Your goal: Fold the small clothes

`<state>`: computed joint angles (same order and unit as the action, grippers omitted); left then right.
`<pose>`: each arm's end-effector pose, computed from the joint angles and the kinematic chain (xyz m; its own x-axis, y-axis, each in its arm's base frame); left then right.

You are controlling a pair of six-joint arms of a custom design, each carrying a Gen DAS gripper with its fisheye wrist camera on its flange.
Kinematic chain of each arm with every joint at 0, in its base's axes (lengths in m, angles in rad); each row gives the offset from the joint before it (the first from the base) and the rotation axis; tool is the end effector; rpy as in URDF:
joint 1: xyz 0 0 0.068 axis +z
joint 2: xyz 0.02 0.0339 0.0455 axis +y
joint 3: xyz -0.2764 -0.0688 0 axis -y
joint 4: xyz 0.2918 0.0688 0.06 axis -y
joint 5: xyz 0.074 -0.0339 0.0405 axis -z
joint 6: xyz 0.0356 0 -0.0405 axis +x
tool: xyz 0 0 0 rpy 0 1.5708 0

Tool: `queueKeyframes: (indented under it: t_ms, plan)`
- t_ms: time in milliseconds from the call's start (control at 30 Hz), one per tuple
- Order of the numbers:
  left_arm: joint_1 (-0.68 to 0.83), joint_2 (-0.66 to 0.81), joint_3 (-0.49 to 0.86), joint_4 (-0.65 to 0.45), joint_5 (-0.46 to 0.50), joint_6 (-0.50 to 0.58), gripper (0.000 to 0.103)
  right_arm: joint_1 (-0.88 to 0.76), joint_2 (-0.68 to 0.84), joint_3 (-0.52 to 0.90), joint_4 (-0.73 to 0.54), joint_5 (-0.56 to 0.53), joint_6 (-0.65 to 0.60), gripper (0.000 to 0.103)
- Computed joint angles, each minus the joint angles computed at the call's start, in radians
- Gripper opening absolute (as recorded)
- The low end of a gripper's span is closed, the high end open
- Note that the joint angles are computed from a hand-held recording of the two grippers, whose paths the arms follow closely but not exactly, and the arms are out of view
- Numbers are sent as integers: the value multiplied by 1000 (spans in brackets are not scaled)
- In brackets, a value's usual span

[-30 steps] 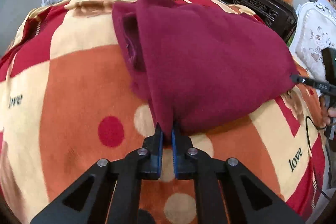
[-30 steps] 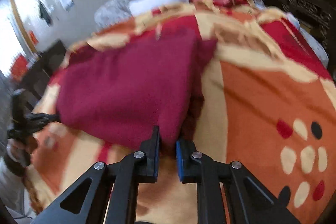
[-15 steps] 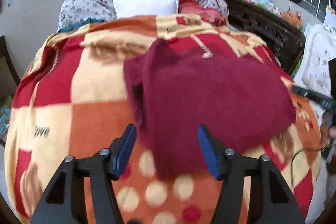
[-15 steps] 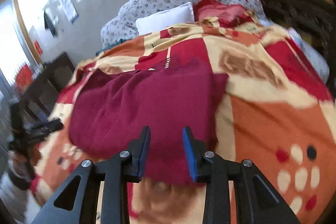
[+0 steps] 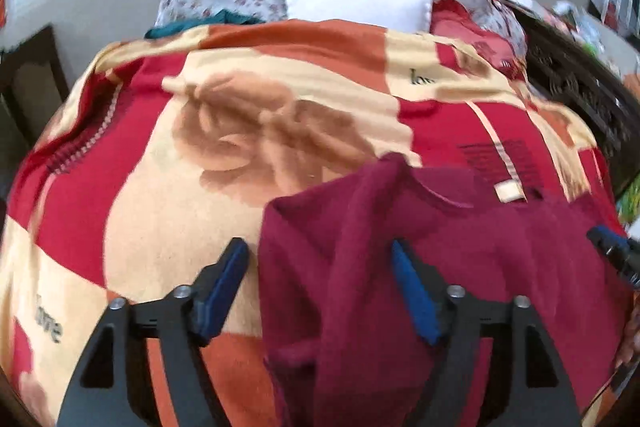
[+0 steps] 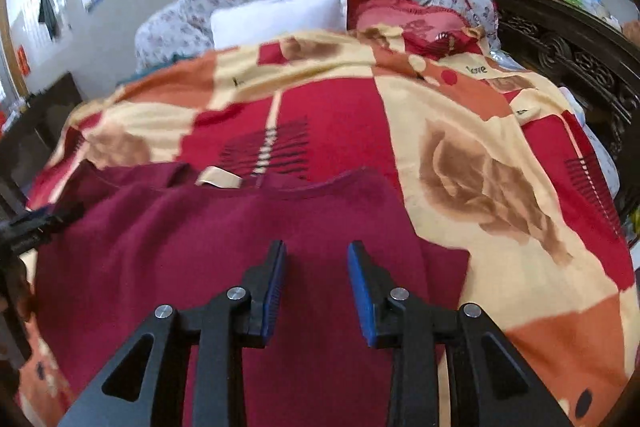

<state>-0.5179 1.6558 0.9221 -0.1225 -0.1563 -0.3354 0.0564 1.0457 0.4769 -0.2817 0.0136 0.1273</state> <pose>0.3259 -0.1793 0.1556 -0.7515 0.0540 -0.6575 0.1621 0.9812 -0.1047 0.2316 0.0126 0.1637 -0.7504 0.0848 -0.6556 0.0482 0.9961 0.0736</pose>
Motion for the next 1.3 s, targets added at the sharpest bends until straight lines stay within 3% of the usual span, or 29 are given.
queueKeyframes:
  t_ms: [133,200,300,367,400,433,533,733,833,900,1033,1133,1300]
  plan:
    - [-21,6,-15,41,-61,26,80,-32,102,22,72,-31,16,38]
    - [-28,-4,-25,48,-77,26,80,-14,69,14,57,-5,33,38]
    - [-34,-34,-48,51,-84,13,80,42,-75,-14,-21,25,60,40]
    - [-42,-55,-63,51,-96,6,80,81,-214,-34,-104,8,93,52]
    - [-46,-66,-71,49,-103,-4,80,122,-289,-42,-151,31,115,65]
    - [-53,-86,-84,43,-110,-18,80,165,-335,-44,-182,64,132,70]
    - [-86,-157,-128,20,-145,-56,80,355,-449,-50,-251,228,194,70]
    - [-151,-282,-249,29,-218,-98,80,488,-335,-75,-218,364,274,71]
    - [-155,-277,-282,63,-220,-116,81,428,-267,-96,-154,283,287,71]
    - [-144,-251,-292,99,-201,-126,81,412,-190,-105,-100,270,297,71]
    - [-115,-230,-309,147,-141,-155,84,517,-110,-102,-60,403,301,83]
    - [-105,-240,-327,170,-115,-148,85,536,-99,-122,-14,431,304,90]
    - [-86,-262,-362,208,-54,-147,85,570,-141,-163,40,472,326,92]
